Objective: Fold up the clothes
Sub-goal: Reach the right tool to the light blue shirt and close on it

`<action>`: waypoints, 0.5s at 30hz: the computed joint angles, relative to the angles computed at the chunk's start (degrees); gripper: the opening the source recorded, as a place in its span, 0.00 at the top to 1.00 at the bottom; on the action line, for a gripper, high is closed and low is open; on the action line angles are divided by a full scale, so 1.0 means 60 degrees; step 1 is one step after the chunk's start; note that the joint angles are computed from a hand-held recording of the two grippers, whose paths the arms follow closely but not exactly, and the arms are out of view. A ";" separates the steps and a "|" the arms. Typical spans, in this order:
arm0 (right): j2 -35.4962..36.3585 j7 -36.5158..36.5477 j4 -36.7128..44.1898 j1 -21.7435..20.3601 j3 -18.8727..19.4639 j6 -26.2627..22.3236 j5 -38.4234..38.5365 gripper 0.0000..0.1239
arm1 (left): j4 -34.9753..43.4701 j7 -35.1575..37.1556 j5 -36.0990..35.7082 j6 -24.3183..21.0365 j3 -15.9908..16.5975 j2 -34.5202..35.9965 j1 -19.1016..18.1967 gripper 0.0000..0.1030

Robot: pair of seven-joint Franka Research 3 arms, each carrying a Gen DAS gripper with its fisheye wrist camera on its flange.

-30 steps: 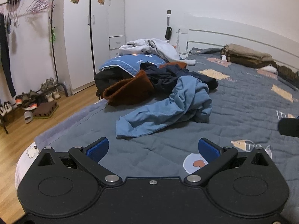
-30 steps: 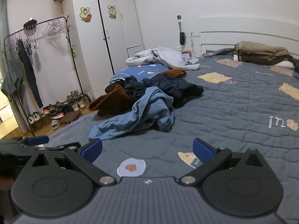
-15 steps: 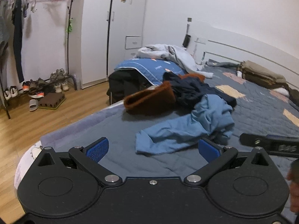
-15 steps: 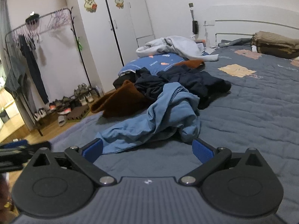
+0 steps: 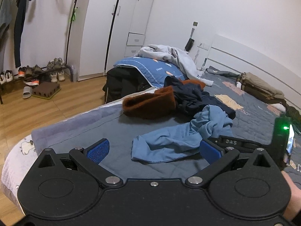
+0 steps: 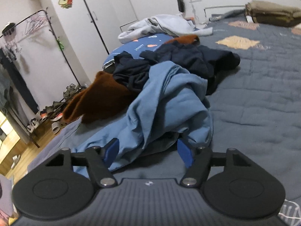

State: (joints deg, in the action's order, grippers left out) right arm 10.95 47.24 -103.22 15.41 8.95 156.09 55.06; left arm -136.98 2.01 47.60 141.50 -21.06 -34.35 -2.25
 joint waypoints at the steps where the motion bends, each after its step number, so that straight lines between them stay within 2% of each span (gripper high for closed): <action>1: 0.0113 0.0105 0.0097 0.0024 0.0001 0.0001 -0.0019 0.46 | 0.0013 0.0022 0.0010 -0.0020 -0.0004 0.0014 -0.0001 0.00; 6: 0.0515 0.0405 0.0386 0.0083 0.0118 0.0038 -0.0076 0.47 | 0.0166 0.0181 0.0146 -0.0222 -0.0096 0.0169 -0.0019 0.00; 7: 0.0588 0.0539 0.0445 0.0092 0.0136 0.0048 -0.0095 0.50 | 0.0184 0.0201 0.0182 -0.0244 -0.0099 0.0194 -0.0033 0.00; 9: 0.0755 0.0717 0.0584 0.0074 0.0202 0.0059 -0.0037 0.63 | 0.0184 0.0197 0.0235 -0.0225 -0.0075 0.0203 -0.0065 0.00; 11: 0.0847 0.0947 0.0654 0.0081 0.0250 0.0070 -0.0059 0.83 | 0.0148 0.0164 0.0245 -0.0167 -0.0033 0.0176 -0.0098 0.00; 15: 0.0752 0.0752 0.0541 0.0030 0.0407 0.0255 0.0154 0.91 | 0.0142 0.0171 0.0228 -0.0170 -0.0017 0.0142 -0.0125 0.00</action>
State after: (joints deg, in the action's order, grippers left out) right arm 15.46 51.75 -99.97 15.59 11.39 157.62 55.99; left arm -136.13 3.04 48.97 140.48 -21.16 -33.50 -3.00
